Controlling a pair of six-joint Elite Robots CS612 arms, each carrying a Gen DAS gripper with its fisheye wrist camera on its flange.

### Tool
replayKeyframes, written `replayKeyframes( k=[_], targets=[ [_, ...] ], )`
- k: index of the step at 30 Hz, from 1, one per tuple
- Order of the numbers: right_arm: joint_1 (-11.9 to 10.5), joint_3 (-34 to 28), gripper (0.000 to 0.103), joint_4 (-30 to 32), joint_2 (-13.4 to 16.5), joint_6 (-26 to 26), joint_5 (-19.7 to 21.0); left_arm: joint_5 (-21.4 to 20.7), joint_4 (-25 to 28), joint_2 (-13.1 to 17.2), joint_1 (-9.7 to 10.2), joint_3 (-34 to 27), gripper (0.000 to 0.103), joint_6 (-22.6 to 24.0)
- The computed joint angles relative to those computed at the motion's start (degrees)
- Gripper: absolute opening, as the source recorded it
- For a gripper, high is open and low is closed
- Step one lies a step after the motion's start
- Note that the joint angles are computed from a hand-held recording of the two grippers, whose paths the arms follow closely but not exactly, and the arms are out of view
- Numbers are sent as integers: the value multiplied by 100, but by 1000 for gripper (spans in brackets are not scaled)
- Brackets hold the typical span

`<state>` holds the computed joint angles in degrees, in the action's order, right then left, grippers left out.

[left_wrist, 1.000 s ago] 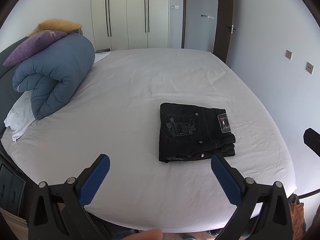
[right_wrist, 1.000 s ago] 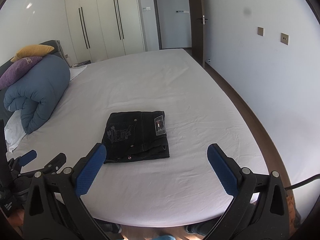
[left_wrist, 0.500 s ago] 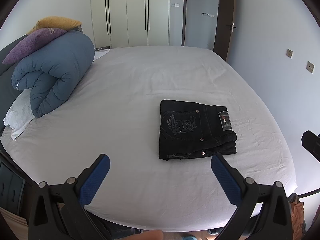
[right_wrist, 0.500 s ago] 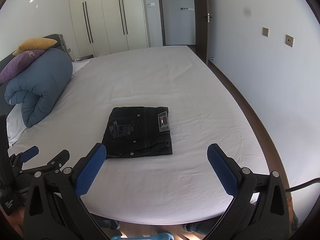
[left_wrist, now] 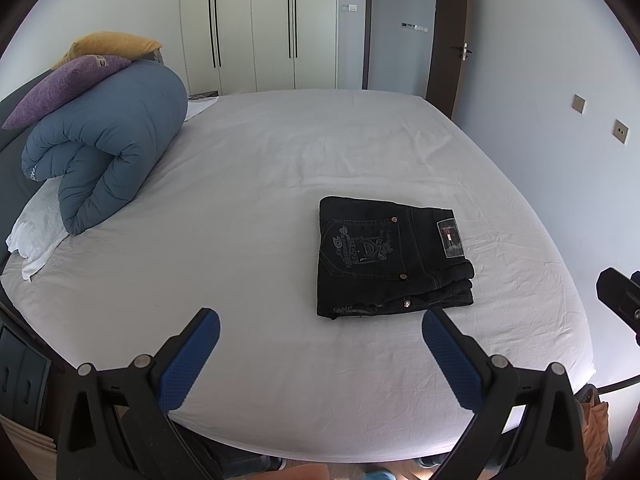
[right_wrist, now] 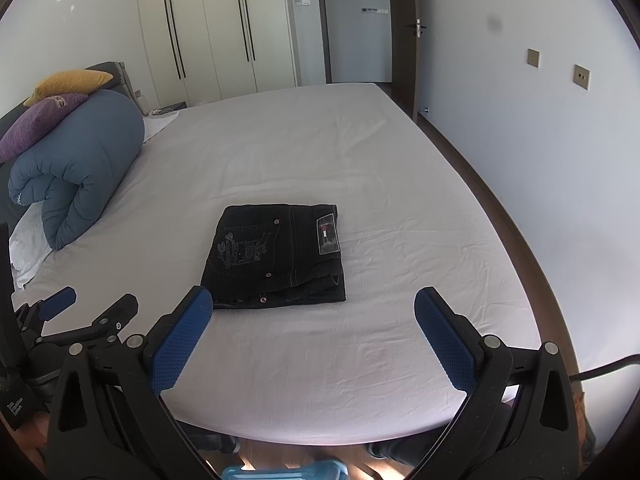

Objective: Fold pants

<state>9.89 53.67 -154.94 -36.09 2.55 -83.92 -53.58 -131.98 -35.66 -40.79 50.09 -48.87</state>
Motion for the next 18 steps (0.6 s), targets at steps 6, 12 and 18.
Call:
replayKeyframes(
  k=[6,12,18],
  targets=[
    [4,-14,103,27,22,15,1,-16,2,-13,3,37,103,2],
    [8,-12,103,46,27,31,-6,-30,-18,-25,7,68,103,20],
    [8,-4,103,48,31,43,9,-46,-27,-22,10,74,103,47]
  ],
)
